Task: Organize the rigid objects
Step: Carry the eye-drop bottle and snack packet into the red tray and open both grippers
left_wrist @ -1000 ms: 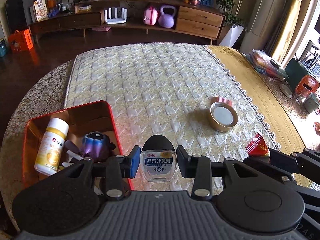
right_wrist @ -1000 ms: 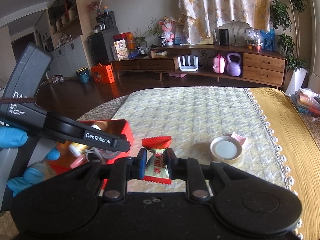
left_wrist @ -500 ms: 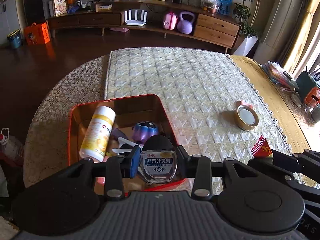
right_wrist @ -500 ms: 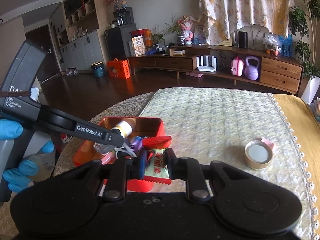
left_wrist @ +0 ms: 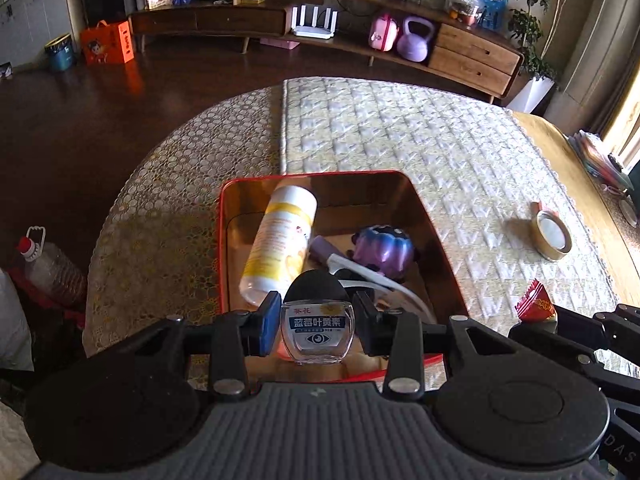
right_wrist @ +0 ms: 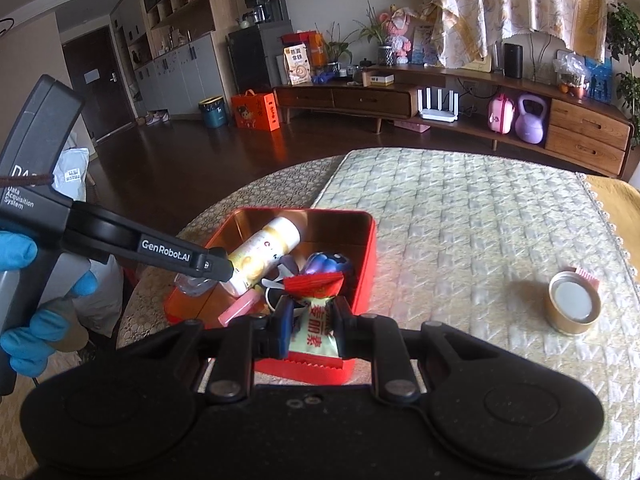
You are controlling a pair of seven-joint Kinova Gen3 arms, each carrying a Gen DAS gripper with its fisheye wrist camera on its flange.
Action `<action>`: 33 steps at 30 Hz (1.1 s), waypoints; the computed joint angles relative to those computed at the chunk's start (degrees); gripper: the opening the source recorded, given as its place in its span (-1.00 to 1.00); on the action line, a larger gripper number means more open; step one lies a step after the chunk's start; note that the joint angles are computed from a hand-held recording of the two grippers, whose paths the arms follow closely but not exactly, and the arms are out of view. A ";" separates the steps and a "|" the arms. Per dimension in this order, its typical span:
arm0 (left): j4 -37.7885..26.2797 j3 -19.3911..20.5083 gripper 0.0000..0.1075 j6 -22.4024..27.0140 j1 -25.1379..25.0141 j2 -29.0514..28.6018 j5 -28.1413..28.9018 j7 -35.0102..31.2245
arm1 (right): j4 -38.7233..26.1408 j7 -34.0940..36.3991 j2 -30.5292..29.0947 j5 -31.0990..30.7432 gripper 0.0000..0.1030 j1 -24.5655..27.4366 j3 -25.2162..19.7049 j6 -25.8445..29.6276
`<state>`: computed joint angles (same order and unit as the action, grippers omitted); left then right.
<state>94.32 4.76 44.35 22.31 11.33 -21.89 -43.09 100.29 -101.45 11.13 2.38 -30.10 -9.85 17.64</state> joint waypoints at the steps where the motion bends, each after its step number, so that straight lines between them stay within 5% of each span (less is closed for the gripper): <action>1: 0.12 -0.07 -0.29 0.00 -0.23 0.14 0.19 -0.13 | -0.57 0.09 0.62 -0.29 -0.61 0.05 -0.18 0.32; 33: 1.28 -1.20 -0.29 -2.82 -3.51 4.84 7.58 -11.40 | -10.32 -1.66 11.44 5.23 -0.56 -6.53 3.02 7.50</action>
